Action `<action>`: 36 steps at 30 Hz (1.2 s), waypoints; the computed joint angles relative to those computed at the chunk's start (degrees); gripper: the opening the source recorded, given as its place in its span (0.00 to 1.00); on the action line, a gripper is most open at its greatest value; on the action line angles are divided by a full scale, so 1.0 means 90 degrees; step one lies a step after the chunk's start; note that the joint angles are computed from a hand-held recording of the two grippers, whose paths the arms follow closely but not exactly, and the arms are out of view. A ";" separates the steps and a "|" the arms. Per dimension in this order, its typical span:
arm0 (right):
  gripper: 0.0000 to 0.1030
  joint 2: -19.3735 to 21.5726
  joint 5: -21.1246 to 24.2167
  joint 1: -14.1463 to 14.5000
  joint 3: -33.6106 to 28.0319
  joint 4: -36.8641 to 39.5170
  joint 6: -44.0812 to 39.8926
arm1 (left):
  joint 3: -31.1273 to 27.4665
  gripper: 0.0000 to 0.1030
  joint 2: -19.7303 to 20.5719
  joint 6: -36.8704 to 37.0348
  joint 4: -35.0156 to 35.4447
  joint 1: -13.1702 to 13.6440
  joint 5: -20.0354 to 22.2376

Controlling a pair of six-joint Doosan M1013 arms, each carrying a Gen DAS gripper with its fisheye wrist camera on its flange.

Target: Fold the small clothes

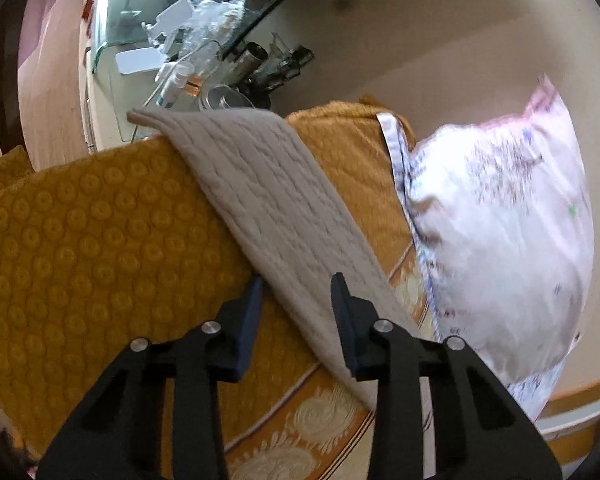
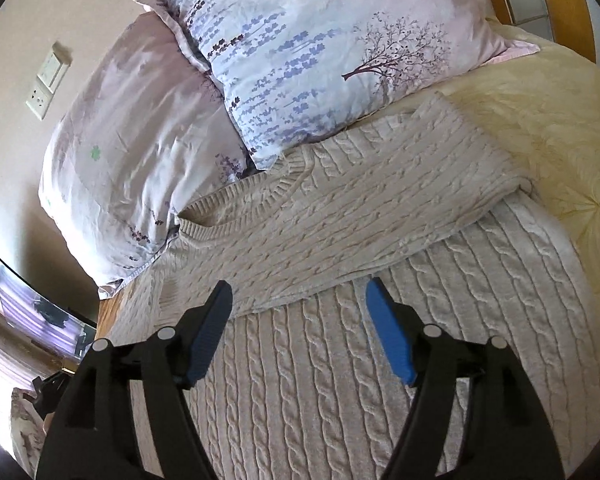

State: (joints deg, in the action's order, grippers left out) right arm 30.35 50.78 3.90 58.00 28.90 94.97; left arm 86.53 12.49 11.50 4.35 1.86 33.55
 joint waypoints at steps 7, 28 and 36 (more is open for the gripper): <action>0.69 -0.0001 0.0030 -0.0016 -0.0007 0.0124 -0.0161 | 0.0131 0.16 0.0005 -0.0560 0.0226 0.0115 -0.0317; 0.69 -0.0128 -0.0267 -0.0137 0.0201 0.0149 -0.0132 | -0.2007 0.05 0.1009 0.3703 -0.2092 -0.1204 -0.1218; 0.69 -0.0188 -0.0267 -0.0188 0.0267 -0.0022 -0.0086 | -0.3489 0.05 0.2301 0.5051 -0.3340 -0.1903 0.0183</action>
